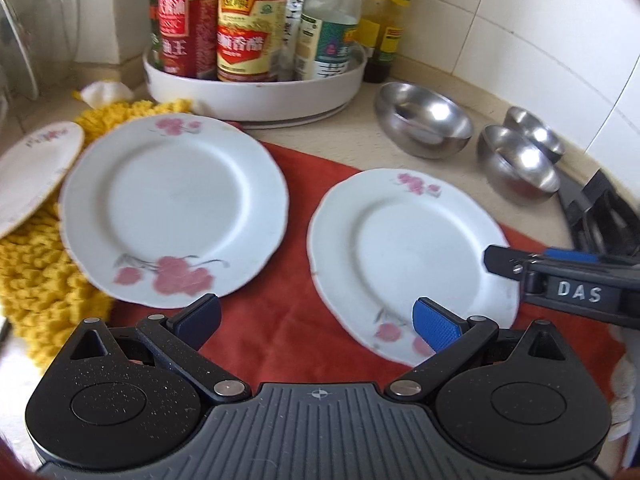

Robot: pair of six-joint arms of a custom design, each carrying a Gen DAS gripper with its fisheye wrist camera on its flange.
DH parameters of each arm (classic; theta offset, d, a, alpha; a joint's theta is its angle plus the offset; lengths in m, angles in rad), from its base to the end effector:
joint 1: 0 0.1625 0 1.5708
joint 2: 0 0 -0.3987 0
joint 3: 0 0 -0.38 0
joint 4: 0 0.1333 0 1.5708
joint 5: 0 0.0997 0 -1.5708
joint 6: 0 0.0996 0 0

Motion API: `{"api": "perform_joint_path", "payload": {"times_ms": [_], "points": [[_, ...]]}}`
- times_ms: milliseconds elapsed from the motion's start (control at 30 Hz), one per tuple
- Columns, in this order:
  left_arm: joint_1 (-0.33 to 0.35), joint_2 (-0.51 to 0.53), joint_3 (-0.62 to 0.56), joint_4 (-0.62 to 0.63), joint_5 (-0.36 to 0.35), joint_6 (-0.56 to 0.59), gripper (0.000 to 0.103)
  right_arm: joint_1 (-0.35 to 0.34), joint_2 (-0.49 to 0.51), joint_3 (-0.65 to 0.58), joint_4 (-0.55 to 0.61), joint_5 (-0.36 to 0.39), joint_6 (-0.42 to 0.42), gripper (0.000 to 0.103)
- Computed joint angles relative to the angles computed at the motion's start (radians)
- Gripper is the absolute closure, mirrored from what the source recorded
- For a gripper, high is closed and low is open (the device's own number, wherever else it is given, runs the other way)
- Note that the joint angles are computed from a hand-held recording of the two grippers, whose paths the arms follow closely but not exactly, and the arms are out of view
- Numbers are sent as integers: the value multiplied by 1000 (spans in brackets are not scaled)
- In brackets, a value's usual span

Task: Organize plates and bowls
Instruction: 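Pinch the pink-flower plate rim with the left tool while the right tool pinches it too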

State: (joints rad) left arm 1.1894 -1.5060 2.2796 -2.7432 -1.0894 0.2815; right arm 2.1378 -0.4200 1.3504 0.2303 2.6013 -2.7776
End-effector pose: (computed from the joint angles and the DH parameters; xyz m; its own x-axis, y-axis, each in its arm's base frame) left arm 0.0088 -0.4602 0.2522 -0.7593 0.3942 -0.5178 0.5766 0.7764 -0.2545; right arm 0.3197 -0.4130 -0.0664 -0.7524 0.2867 0.5930 -0.2405 0.7186 -0.6526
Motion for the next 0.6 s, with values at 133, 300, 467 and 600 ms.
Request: {"api": "perform_joint_path", "payload": {"times_ms": [133,300,467,600], "points": [[16,43,-32,13,-51,-71,0,-38,-28,27,-29,-76,-76,48],[-8,94,-37,8,4,-77,5,-68,-73,84,-112,-126,-175,53],[-23,133,-29,-42,46,-47,5,-103,-144,176,-183,-220,-233,54],[-36,152,-20,-61,77,6,2,-122,-182,228,-221,-279,-291,54]]}}
